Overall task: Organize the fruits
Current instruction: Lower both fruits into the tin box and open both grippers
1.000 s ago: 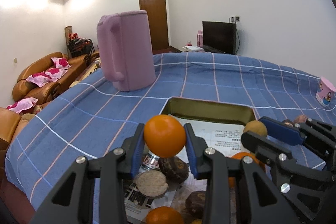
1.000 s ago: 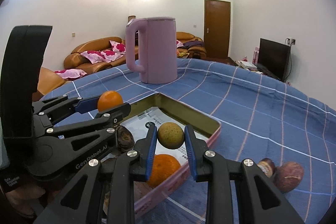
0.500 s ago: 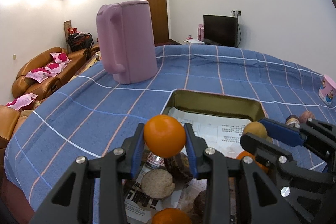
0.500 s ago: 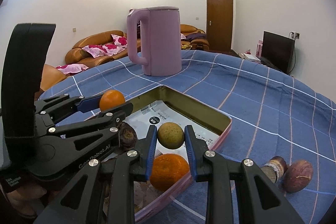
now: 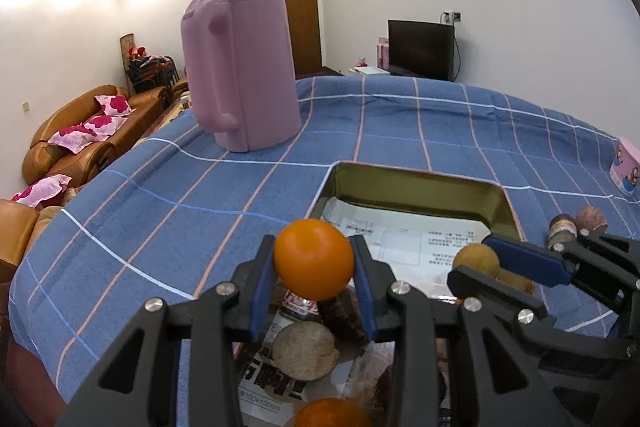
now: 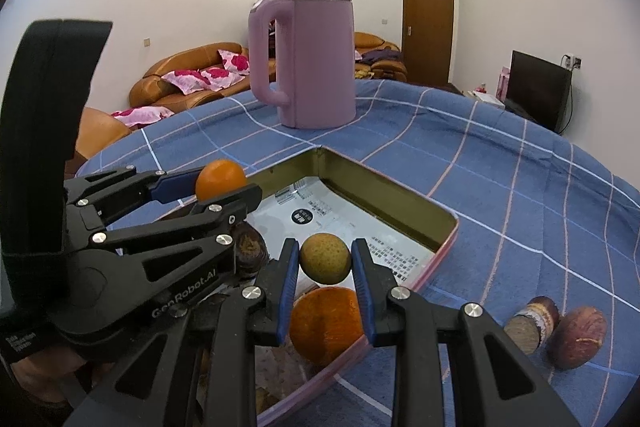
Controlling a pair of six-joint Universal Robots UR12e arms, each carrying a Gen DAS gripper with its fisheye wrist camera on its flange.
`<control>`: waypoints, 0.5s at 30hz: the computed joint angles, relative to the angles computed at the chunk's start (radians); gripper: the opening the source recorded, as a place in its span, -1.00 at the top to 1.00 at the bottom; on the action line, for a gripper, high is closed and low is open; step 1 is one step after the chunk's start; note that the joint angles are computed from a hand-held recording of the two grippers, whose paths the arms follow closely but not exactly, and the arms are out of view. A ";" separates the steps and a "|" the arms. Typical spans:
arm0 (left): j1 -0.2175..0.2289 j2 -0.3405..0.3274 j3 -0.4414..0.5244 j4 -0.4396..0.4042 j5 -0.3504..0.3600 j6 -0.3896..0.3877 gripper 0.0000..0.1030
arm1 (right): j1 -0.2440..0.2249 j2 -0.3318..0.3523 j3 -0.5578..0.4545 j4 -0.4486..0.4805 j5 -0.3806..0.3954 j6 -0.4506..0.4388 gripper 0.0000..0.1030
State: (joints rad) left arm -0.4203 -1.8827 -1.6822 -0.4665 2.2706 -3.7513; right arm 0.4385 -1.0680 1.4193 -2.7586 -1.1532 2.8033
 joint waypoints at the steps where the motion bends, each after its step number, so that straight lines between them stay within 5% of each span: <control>1: 0.000 0.000 0.000 -0.002 -0.001 -0.001 0.26 | 0.000 0.000 -0.001 0.005 -0.001 -0.001 0.44; 9: -0.004 0.003 -0.002 -0.012 0.019 -0.009 0.16 | -0.004 0.002 -0.010 0.043 0.019 0.001 0.42; 11: -0.008 0.009 -0.008 -0.013 0.034 -0.026 -0.03 | -0.006 -0.001 -0.002 0.025 0.021 0.011 0.34; 13: -0.011 0.015 -0.014 -0.012 0.048 -0.050 -0.43 | -0.011 -0.006 0.011 -0.012 0.024 0.030 0.16; 15: -0.013 0.022 -0.022 0.014 0.045 -0.056 -0.54 | -0.018 -0.010 0.020 -0.034 0.038 0.048 0.00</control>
State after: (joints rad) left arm -0.4334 -1.8607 -1.7046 -0.4520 2.3157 -3.8073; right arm 0.4207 -1.0775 1.4394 -2.7930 -1.1154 2.8509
